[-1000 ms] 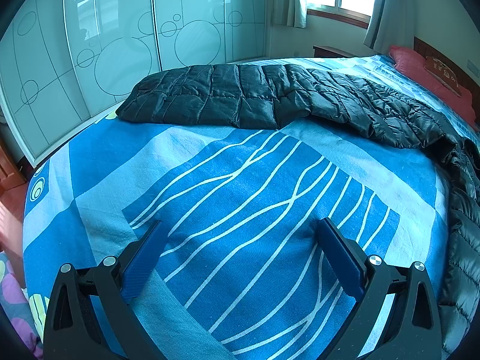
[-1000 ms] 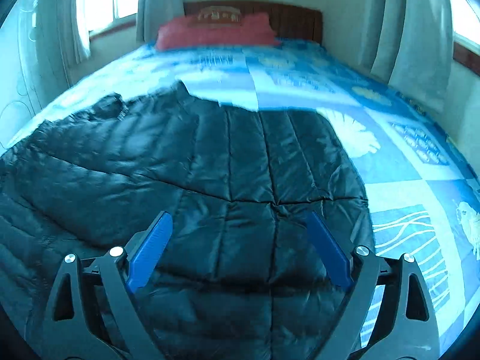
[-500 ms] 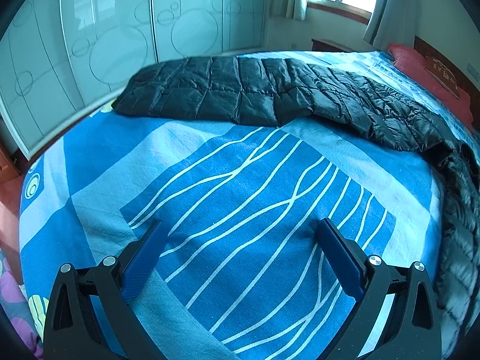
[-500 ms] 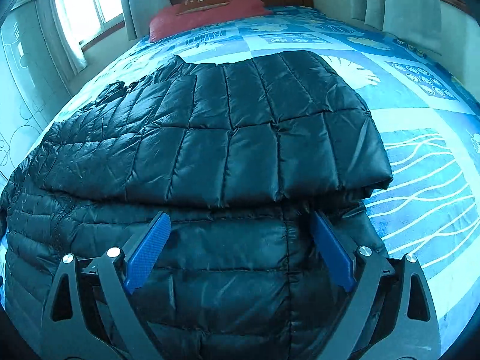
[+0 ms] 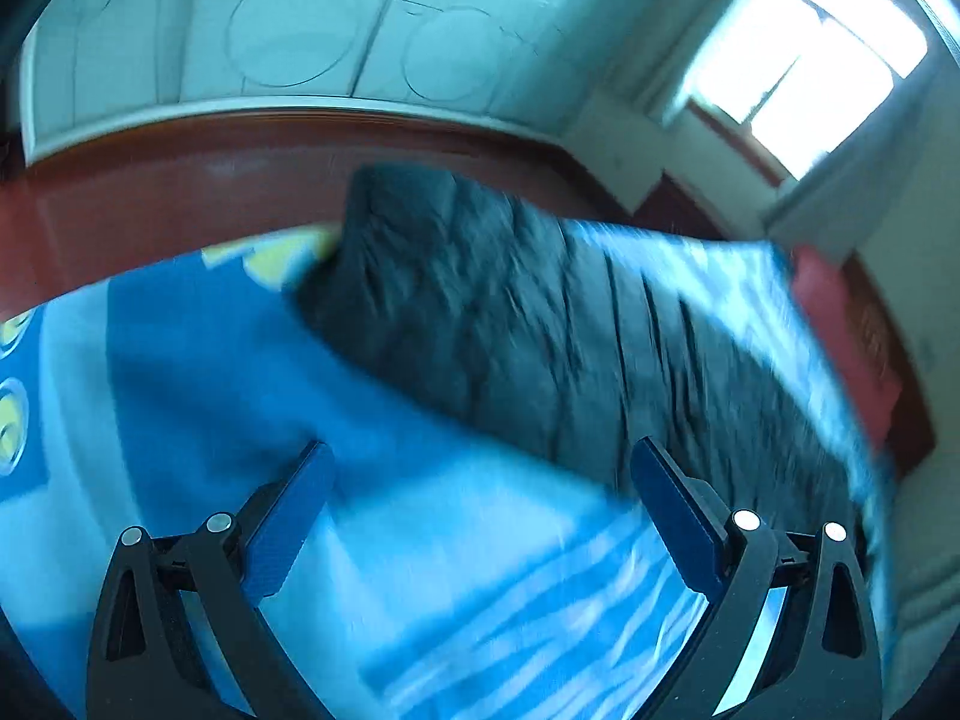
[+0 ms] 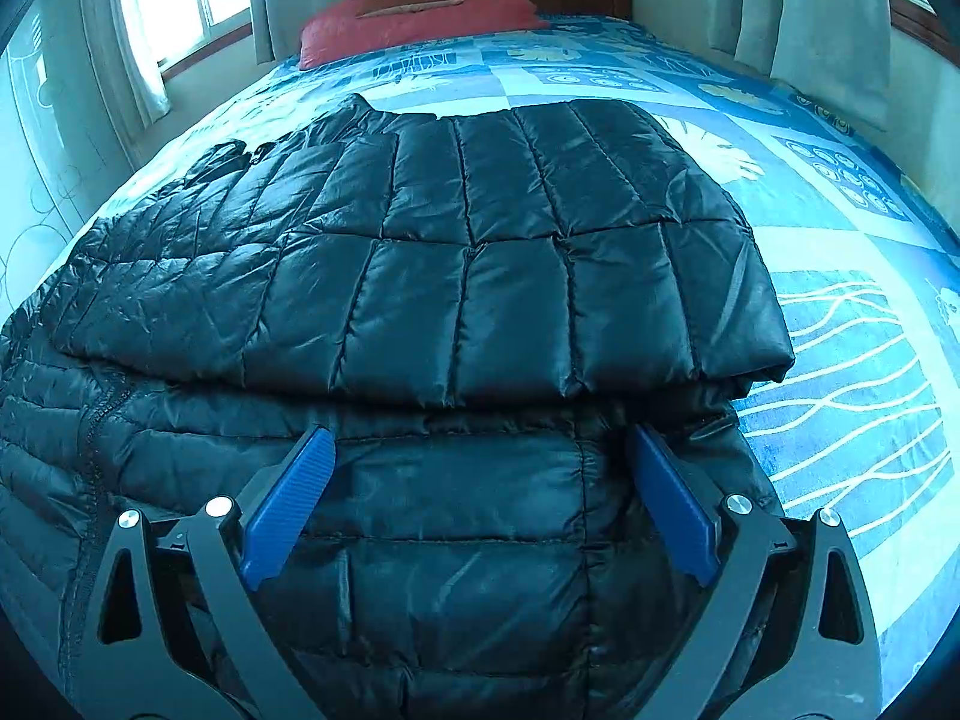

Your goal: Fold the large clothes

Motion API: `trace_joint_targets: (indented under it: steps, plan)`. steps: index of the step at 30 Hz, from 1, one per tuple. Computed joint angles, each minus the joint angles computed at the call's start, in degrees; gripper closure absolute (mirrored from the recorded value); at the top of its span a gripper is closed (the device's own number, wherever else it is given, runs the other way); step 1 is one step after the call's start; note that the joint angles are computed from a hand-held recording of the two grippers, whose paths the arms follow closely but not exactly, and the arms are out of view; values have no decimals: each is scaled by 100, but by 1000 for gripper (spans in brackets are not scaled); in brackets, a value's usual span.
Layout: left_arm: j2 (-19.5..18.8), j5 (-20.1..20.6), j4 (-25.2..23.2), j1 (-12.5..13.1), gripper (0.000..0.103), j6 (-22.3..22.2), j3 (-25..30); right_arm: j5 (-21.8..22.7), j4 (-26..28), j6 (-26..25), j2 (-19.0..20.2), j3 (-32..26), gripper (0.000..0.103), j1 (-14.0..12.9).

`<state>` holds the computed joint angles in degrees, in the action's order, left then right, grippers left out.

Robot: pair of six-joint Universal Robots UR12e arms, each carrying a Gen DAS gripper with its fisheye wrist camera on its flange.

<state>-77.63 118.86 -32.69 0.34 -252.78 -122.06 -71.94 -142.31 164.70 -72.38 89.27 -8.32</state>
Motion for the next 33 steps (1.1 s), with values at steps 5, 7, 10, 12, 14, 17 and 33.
trace_joint_targets:
  steps: [5,7,10,12,14,17,33]
  plan:
    - [-19,101,816,266,8,-203,-214,-79,-31,-18,-4,9,6,29]
    - [-46,378,660,200,21,-552,-161,-111,-43,-28,-5,13,6,39]
    - [-61,703,447,120,63,-680,-104,-126,-57,-44,-4,15,6,39]
    - [-51,553,571,202,79,-665,-150,-127,-64,-45,-3,16,6,38]
    - [-37,510,443,256,89,-735,-132,-114,-66,-43,-3,18,6,35]
    - [-99,671,225,217,95,-564,19,-113,-70,-37,-4,21,6,38]
    - [-2102,116,1357,-1024,97,2562,2469,-67,-69,-20,-5,15,6,25]
